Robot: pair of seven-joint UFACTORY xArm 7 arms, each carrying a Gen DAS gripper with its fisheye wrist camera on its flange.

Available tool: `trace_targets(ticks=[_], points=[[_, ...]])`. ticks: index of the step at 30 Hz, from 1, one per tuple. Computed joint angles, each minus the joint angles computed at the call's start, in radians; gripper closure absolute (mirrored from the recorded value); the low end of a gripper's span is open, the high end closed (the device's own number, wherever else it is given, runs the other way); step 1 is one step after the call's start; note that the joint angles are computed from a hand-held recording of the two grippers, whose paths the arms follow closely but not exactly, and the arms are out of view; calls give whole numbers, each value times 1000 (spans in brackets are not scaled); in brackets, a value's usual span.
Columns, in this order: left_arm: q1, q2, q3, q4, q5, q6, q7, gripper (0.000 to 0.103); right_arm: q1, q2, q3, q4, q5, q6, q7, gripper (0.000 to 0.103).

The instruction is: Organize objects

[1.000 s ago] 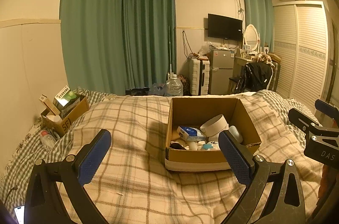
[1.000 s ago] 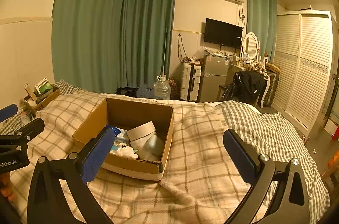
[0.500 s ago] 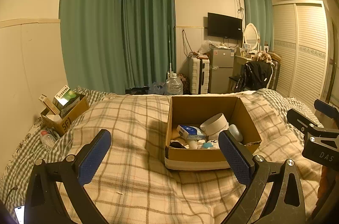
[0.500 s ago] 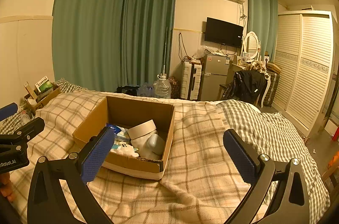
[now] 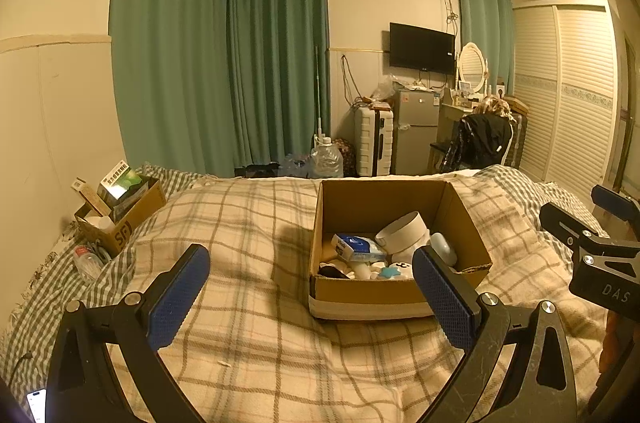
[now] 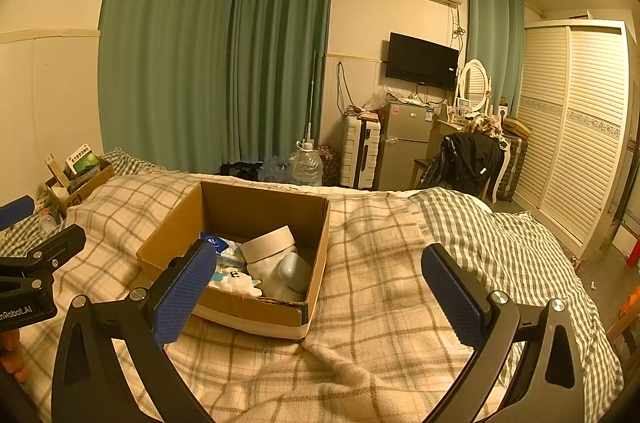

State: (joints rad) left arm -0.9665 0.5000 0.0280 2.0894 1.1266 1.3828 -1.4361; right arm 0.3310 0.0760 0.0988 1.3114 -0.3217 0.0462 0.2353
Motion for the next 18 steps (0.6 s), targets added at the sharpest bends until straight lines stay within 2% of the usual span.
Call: trace_targets(ticks=[6, 18], points=[[6, -4, -4, -12, -1, -13, 4, 0, 15, 5, -22, 7, -76, 6, 69, 0], [6, 8, -1, 3, -12, -13, 19, 0, 6, 11, -8, 8, -35, 11, 36, 0]])
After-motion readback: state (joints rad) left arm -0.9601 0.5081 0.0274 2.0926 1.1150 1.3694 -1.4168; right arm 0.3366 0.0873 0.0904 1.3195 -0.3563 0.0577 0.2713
